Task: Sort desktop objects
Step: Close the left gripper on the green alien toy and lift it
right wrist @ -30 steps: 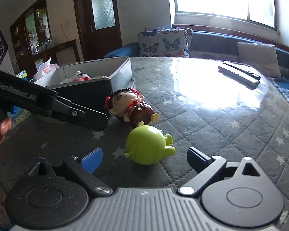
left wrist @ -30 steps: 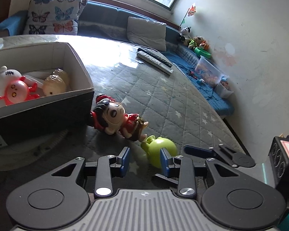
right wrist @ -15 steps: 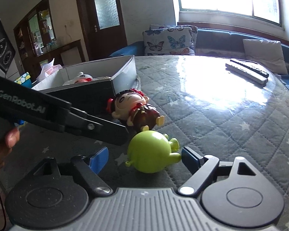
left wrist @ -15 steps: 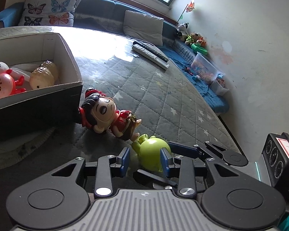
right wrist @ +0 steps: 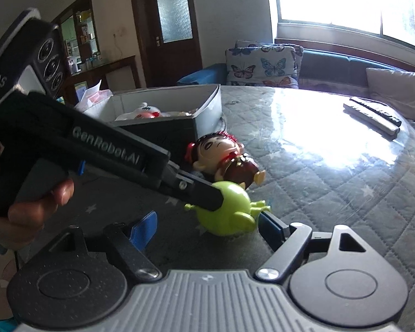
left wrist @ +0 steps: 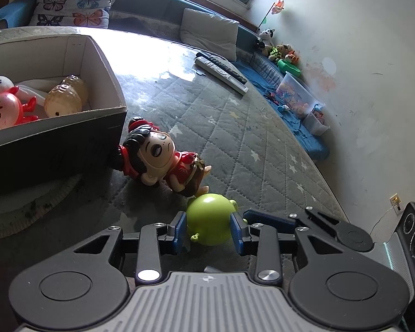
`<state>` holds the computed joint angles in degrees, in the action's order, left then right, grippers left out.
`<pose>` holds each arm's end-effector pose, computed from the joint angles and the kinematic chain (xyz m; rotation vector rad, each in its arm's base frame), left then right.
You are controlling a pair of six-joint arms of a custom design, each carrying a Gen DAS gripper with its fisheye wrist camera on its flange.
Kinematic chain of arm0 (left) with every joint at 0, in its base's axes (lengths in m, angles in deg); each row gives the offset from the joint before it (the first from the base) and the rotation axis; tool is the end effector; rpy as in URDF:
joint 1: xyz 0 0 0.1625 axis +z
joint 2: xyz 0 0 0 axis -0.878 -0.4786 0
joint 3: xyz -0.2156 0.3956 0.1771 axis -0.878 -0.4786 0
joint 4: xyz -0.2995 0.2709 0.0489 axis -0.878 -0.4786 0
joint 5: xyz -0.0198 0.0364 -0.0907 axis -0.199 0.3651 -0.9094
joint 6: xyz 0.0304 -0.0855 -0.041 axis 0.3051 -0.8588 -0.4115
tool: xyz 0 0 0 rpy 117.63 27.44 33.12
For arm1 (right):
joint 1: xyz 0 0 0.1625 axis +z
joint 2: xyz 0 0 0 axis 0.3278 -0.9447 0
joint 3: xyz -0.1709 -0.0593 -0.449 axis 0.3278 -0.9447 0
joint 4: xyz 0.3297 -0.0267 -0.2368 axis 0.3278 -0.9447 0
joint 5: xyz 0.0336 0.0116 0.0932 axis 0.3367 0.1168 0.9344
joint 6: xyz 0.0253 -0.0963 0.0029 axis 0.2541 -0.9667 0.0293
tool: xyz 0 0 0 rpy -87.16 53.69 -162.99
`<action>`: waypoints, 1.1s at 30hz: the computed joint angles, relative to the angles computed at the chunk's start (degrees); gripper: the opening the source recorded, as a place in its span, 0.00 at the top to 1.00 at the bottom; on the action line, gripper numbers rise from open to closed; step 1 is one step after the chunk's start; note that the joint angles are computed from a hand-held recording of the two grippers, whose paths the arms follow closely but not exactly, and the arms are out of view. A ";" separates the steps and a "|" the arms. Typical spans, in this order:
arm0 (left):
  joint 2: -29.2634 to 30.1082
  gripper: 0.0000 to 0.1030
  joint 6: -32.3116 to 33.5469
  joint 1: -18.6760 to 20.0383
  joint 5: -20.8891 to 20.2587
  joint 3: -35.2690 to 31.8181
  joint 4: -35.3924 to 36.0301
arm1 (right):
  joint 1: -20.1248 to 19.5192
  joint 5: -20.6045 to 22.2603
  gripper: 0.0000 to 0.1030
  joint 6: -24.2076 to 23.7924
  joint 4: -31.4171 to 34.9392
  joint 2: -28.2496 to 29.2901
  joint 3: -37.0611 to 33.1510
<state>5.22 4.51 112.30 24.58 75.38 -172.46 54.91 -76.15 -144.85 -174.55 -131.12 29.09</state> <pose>-0.2975 -0.6627 -0.1008 0.2158 2.7192 -0.9580 -0.0346 -0.6639 0.3060 1.3531 -2.5131 0.6648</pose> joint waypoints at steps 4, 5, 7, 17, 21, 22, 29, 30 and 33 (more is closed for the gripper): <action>-0.08 0.64 -0.41 0.32 -0.78 -0.03 -0.15 | 0.43 -0.52 0.21 0.89 -1.50 1.02 -0.75; -0.13 0.64 -0.58 0.35 -0.82 0.01 -0.13 | 0.51 -0.77 0.21 0.95 -1.87 1.28 -0.91; -0.22 0.64 -0.76 0.32 -0.79 0.13 -0.24 | 0.63 -1.25 0.20 1.47 -1.54 1.91 -1.72; -0.49 0.63 -1.80 1.26 -3.02 -0.27 -0.49 | 0.93 -3.13 0.20 1.01 -2.05 3.32 -2.44; -0.65 0.63 -2.85 1.73 -4.04 -0.28 -0.62 | 0.84 -2.98 0.24 1.45 -1.85 3.34 -2.65; -0.70 0.63 -3.02 1.80 -4.10 -0.30 -0.60 | 0.83 -2.94 0.24 1.49 -1.61 3.36 -2.83; -0.92 0.63 -3.36 2.13 -4.31 -0.33 -0.78 | 0.74 -2.99 0.37 2.08 -1.60 3.30 -3.02; -0.95 0.63 -3.39 2.19 -4.40 -0.34 -0.77 | 0.80 -3.30 0.37 2.82 -1.46 3.47 -3.30; -1.07 0.63 -3.51 2.33 -4.60 -0.30 -0.80 | 0.66 -3.01 0.37 3.61 -1.11 3.75 -3.64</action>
<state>4.15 0.99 114.63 19.98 75.08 -173.26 55.57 -79.16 -141.24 -175.66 -127.37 25.45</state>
